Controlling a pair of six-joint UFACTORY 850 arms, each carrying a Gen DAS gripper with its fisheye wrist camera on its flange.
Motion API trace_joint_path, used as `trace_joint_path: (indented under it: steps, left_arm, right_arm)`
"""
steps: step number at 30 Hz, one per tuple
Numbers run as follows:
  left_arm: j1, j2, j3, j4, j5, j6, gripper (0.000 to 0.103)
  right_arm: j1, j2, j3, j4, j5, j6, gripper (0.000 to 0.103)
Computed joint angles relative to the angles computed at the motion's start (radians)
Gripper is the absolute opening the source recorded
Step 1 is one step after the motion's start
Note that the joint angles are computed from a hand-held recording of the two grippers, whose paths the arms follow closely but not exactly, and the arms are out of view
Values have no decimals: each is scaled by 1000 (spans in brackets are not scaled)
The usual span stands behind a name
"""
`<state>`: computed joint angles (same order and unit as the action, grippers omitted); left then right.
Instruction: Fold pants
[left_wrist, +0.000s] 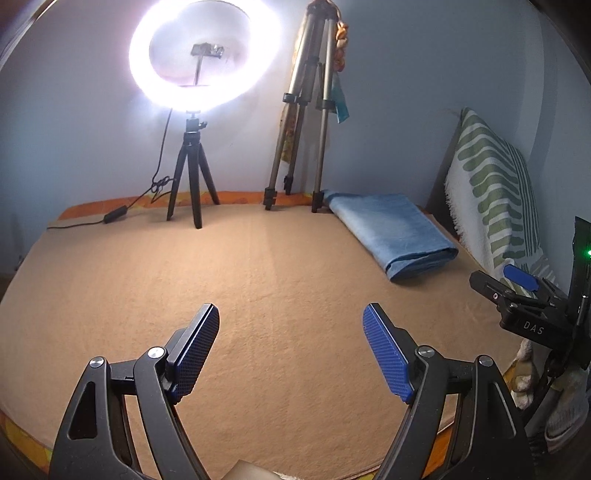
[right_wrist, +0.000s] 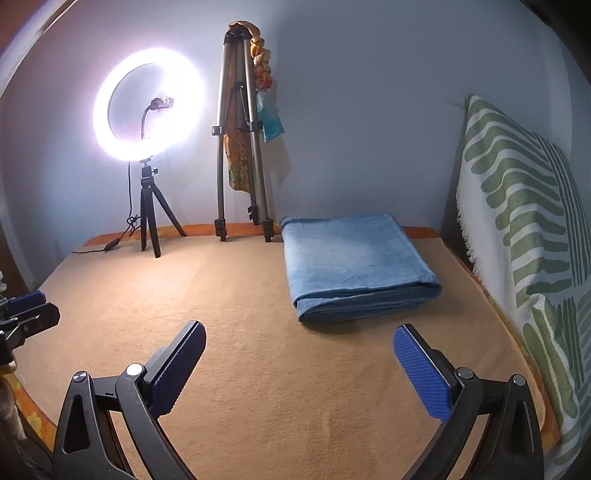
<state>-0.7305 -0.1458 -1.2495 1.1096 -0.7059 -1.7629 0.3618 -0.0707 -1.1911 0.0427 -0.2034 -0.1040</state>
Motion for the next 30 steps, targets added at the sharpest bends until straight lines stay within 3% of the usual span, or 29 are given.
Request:
trace_joint_path:
  steps: [5,16,30]
  left_arm:
    - [-4,-2,0,-7,1,14,80]
    - [-6,-12,-13,-45,12,61,80]
    - [-11,-21,-22,-54,-2,73,80]
  right_arm:
    - [-4,-8,-1,75,-17,-69,103]
    - [3,12,23,-33,10,31,103]
    - [-1,21,31,-27,10,37,103]
